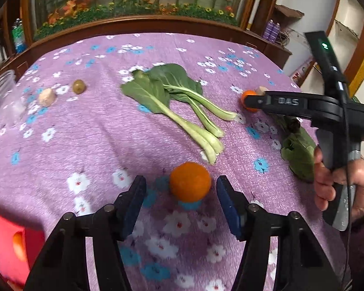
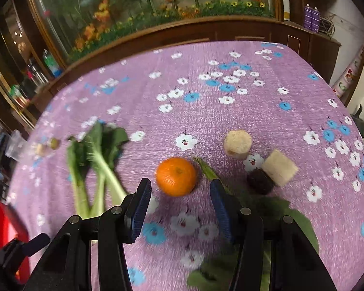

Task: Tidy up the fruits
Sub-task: 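Grasp an orange with the left tool while the right grasps another orange, then carry both oranges over the red tray and open the right tool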

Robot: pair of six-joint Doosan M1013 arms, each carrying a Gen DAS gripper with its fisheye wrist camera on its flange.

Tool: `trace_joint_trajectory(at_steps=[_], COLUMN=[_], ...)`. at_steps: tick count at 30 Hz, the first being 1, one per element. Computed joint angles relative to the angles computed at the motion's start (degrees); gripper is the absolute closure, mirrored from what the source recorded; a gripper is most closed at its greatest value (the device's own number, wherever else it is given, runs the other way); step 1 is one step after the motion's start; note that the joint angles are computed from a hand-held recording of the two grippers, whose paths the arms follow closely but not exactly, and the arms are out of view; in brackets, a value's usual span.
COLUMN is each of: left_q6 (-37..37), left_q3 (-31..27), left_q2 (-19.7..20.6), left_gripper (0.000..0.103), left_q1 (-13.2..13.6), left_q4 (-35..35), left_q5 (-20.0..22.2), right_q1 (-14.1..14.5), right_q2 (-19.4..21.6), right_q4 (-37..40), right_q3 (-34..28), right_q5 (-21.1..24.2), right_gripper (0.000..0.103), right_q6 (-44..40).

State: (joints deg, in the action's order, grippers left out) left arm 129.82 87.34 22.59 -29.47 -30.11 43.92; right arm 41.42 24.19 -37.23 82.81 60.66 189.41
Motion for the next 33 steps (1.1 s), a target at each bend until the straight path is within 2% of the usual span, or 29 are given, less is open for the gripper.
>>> trace_joint_trajectory(at_steps=[2,4,5,7,9,12,18,24,29,33], left_q6=[0.46,0.67,0.27,-0.88,-0.79,-0.86,0.55,3.48,4.26,3.91], left_q3=[-0.30,0.11,0.37,1.18,1.13,1.71,4.15,8.16,10.60,12.46], left_q2=[0.52,0.48,0.37,-0.19,-0.28,-1.13,-3.94,-7.96,-10.55,-12.36], left_gripper=[0.044,0.044,0.053,0.070,0.070,0.070,0.070,0.070,0.070,0.070], left_q1=[-0.45,-0.97,-1.30,-1.98,-1.63,-0.71,1.41,4.79,8.60,11.85], left_q4=[0.34,1.12,2.31,5.18,4.40,2.51,-2.77,-9.37,-13.39,-14.84], left_q5=[0.00,-1.71,-2.61,-4.84,-4.09,-3.60,-2.29,-1.10,-0.66,-3.31], right_q1=[-0.12,-0.10,-0.08,-0.03,0.29,0.82,3.43,6.94,10.00,11.85], right_q2=[0.50,1.23,1.55,2.10,2.57,2.17,0.87,-0.43,-0.29,0.52], right_q4=[0.08,0.01,0.12,0.06,0.01,-0.39,-1.85,-2.62,-4.09,-5.01], right_q3=[-0.29,-1.27,-1.67,-2.31,-3.07,-2.70,-2.28,-2.10,-3.48,-5.34], right_q5=[0.52,2.06,2.60,3.58,4.79,4.16,5.61,5.44,5.43,2.94], right_gripper=[0.049,0.051,0.061,0.065,0.066,0.066,0.066,0.066,0.065,0.065], right_q6=[-1.07,-3.06,-3.92,-4.79,-5.65,-4.29,-0.79,2.67,4.71,6.06])
